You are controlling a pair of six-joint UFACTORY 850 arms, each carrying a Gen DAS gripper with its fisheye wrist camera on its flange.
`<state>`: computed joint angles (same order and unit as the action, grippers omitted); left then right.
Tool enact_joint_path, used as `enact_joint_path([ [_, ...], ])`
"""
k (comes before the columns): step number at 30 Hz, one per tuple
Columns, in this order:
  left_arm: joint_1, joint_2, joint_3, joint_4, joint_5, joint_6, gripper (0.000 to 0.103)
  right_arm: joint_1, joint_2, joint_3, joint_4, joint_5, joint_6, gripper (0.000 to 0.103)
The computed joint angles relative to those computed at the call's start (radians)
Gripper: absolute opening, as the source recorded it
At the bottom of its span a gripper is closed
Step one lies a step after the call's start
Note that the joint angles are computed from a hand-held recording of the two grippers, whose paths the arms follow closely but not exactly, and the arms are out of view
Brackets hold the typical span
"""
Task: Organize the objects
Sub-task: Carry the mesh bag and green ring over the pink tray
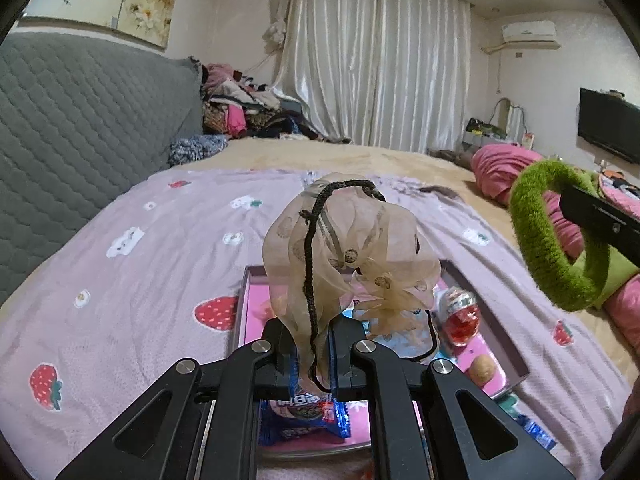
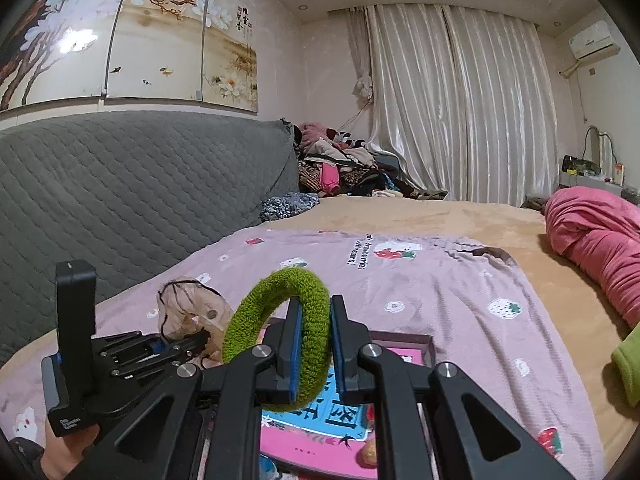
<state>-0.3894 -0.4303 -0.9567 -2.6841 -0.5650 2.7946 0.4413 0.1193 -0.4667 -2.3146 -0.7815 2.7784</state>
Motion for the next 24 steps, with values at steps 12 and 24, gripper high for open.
enact_joint_path([
  [12, -0.005, -0.067, -0.051, 0.002, 0.027, -0.001, 0.011, -0.060, -0.110, -0.027, -0.103, 0.000, 0.136, 0.013],
  [24, -0.016, -0.112, -0.085, 0.017, 0.052, -0.002, 0.011, -0.108, -0.197, -0.056, -0.157, 0.053, 0.195, 0.013],
])
